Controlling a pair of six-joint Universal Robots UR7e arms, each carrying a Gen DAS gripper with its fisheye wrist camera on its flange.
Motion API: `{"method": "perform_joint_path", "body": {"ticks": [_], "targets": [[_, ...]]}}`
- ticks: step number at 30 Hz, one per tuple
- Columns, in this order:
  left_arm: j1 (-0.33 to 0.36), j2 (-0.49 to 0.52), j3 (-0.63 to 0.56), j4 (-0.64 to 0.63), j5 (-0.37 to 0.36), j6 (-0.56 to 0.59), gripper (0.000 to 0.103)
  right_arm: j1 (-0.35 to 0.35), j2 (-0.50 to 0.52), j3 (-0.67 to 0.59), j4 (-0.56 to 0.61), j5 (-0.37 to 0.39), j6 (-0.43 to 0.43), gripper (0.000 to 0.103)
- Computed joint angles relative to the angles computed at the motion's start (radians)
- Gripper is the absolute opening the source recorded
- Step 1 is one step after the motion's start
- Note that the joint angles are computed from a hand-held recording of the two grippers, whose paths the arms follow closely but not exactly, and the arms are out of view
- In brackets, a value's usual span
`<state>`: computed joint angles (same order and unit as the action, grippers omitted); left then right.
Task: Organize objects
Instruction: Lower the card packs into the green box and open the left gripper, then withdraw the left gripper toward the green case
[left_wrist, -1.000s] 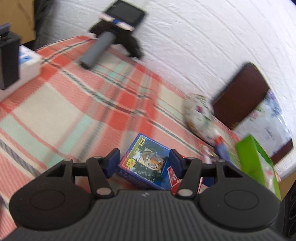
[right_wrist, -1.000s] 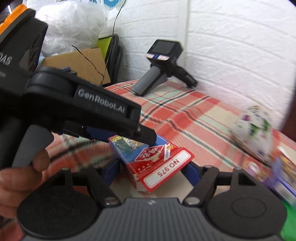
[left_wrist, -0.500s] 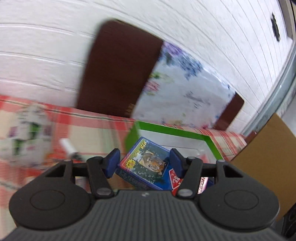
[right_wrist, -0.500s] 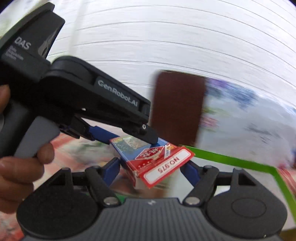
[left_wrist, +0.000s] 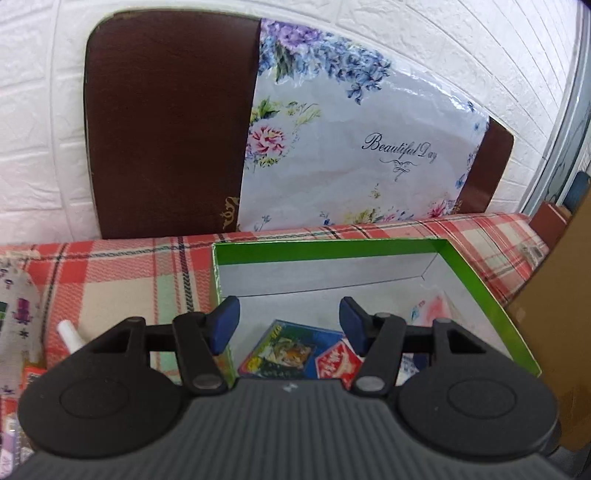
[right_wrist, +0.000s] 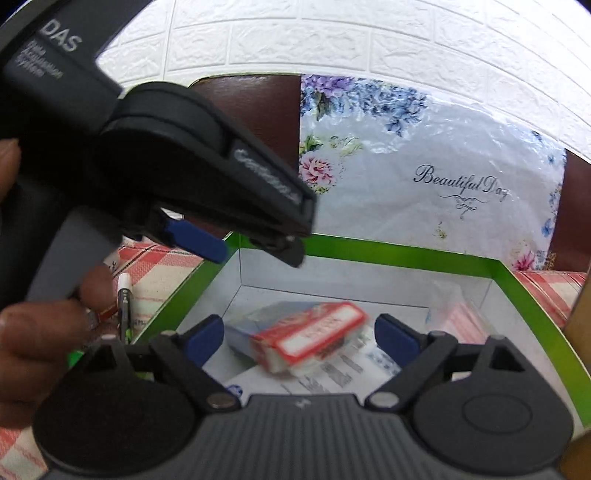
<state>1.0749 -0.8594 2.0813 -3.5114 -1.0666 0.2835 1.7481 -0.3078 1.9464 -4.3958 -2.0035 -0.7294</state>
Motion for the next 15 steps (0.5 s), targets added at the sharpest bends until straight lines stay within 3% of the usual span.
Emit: {"method": "perform_joint_path", "body": {"ticks": [3,15], "targets": [[-0.046,-0.012,0.052,-0.056,0.093,0.01,0.062,0.011,-0.005,0.033,-0.038,-0.01,0.023,0.092],[-0.174,-0.141,0.307,-0.09,0.316,-0.109,0.066,0.079,-0.011,0.23,-0.241,-0.062,0.119,0.093]]}}
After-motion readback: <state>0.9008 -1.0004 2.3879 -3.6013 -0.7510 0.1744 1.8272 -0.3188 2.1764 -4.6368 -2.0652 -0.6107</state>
